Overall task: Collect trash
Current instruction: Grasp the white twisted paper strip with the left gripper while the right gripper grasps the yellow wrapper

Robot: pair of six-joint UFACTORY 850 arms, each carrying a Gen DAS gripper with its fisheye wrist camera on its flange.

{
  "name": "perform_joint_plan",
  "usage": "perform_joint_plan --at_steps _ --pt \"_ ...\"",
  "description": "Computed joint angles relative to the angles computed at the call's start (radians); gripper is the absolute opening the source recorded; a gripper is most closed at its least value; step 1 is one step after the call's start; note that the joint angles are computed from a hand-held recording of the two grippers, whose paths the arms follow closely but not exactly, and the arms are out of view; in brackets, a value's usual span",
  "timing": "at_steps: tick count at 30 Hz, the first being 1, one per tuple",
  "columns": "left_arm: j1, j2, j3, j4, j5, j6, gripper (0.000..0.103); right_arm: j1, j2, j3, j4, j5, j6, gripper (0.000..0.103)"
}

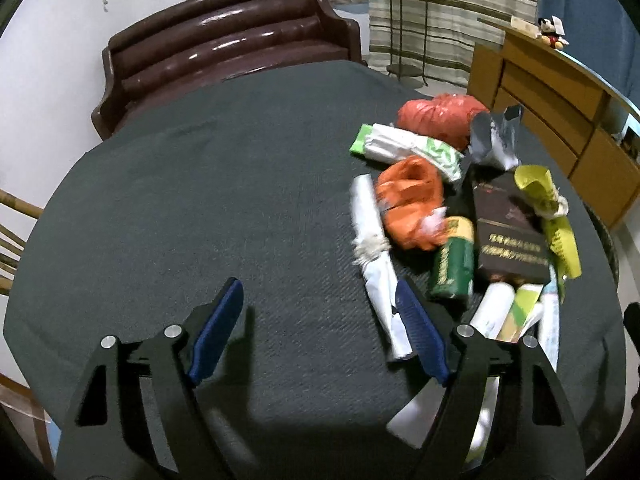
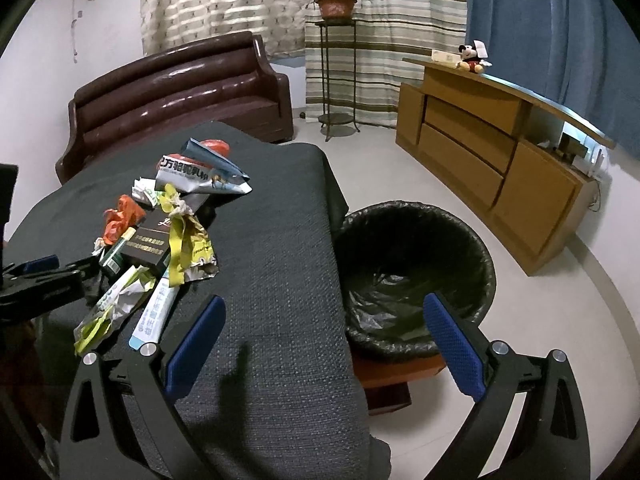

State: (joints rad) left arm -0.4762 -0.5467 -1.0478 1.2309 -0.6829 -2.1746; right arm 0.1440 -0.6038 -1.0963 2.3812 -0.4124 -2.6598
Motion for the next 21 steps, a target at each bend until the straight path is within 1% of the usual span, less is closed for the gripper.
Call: perform_joint_plan --at_steps 4,6,10,11,12,13,14,15,18,19,20,21 --pt "0.001 0.030 0.037 -0.020 0.005 0.000 0.077 -0.004 -0.009 -0.012 -0.062 0.007 0.068 0.096" --pt "-0.003 0.039 0.044 0.002 0.009 -0.016 0.077 -0.003 -0.010 -0.014 -0.075 0.010 0.080 0.096" --pt "-0.011 0.016 0.010 0.029 -0.016 0.007 0.076 0.000 -0.012 -0.015 -0.068 0.011 0.071 0.096" --pt "-0.008 0.007 0.000 0.034 -0.019 0.015 0.072 0.000 -0.011 -0.015 -0.064 0.011 0.067 0.096" --pt "-0.006 -0.004 -0.012 0.027 -0.025 0.035 0.059 0.000 -0.012 -0.014 -0.058 0.009 0.061 0.096" --pt "-0.002 -0.012 -0.022 0.015 -0.024 0.056 0.055 0.001 -0.011 -0.013 -0.051 0.008 0.054 0.096" --pt "0.006 -0.015 -0.023 0.021 0.000 0.058 0.053 0.003 -0.011 -0.013 -0.045 0.008 0.049 0.096" --pt "0.015 -0.013 -0.017 0.036 0.035 0.050 0.047 0.004 -0.011 -0.011 -0.040 0.007 0.043 0.096" --pt "0.023 0.001 0.005 0.097 0.069 -0.003 0.041 0.007 -0.011 -0.011 -0.038 0.007 0.038 0.096" --pt "0.025 0.005 0.011 0.114 0.080 -0.013 0.033 0.009 -0.010 -0.011 -0.041 0.009 0.042 0.096" --pt "0.028 0.014 0.026 0.159 0.106 -0.051 0.026 0.010 -0.009 -0.011 -0.049 0.008 0.048 0.096" --pt "0.034 0.022 0.040 0.210 0.134 -0.097 0.017 0.010 -0.007 -0.010 -0.059 0.007 0.056 0.096"
